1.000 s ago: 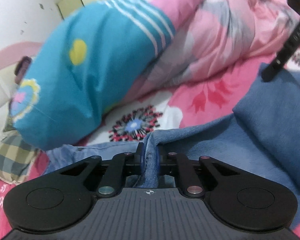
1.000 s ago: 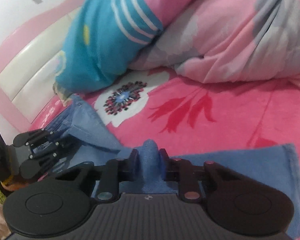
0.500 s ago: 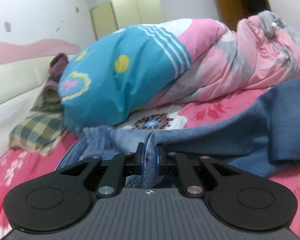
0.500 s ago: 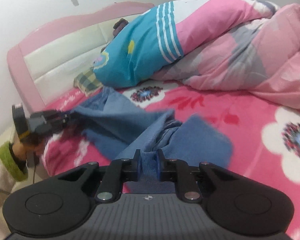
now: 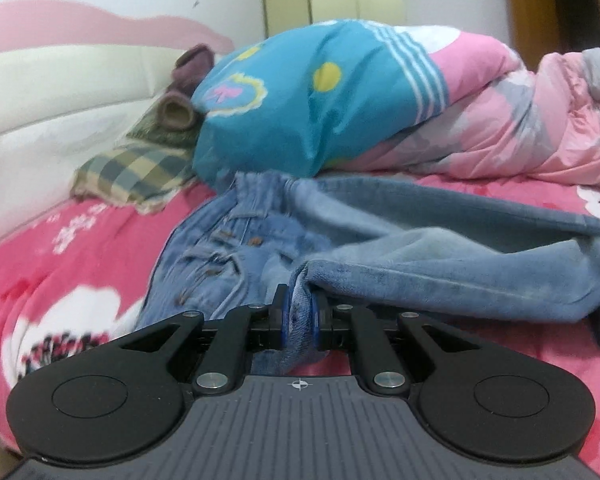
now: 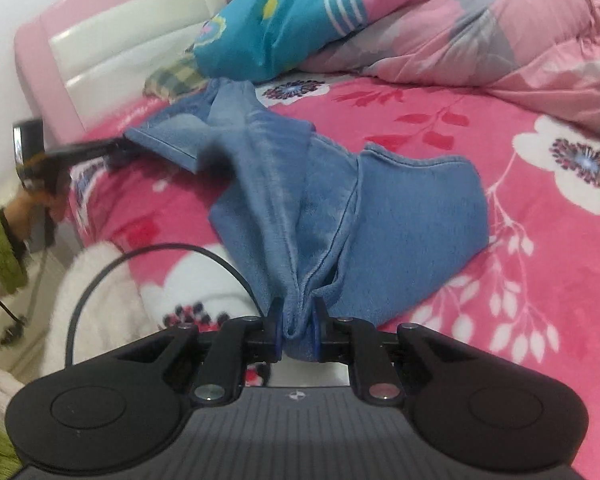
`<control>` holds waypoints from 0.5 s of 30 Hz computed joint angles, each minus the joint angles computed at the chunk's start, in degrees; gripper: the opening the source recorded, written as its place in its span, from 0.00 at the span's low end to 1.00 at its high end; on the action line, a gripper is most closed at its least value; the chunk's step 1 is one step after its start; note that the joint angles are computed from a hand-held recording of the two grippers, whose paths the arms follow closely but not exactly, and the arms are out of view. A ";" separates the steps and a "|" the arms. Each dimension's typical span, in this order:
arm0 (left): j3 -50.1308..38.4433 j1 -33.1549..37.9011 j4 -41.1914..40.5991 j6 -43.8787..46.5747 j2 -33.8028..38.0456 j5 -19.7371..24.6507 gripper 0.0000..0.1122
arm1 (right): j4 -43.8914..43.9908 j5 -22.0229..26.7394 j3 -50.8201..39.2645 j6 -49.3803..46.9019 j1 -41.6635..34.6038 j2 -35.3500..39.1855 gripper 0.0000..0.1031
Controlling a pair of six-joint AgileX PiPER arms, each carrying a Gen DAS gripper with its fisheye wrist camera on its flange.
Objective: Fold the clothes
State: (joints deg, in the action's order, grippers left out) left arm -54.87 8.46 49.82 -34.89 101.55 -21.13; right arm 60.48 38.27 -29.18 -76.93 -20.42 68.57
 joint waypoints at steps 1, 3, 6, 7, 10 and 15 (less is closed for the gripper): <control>0.07 0.21 1.45 -1.77 0.25 0.22 0.08 | 0.66 0.39 -0.15 -0.94 -0.59 0.78 0.14; 0.25 0.72 5.09 -6.33 0.48 0.34 0.08 | 1.81 1.16 -0.50 -2.62 -1.71 2.32 0.16; 0.56 2.74 14.49 -18.75 -0.19 -1.03 0.13 | -2.45 7.47 -3.89 1.26 -5.48 2.78 0.27; 1.16 4.04 17.68 -23.18 -0.76 -2.56 0.14 | -3.16 9.93 -4.69 0.83 -7.31 1.52 0.33; 2.77 8.70 26.70 -35.86 -2.06 -8.64 0.23 | -3.55 18.66 -8.39 -1.66 -13.90 -1.74 0.50; 2.79 17.91 35.37 -56.37 0.15 -22.66 0.36 | 1.90 26.73 -19.75 -0.79 -17.33 1.59 0.71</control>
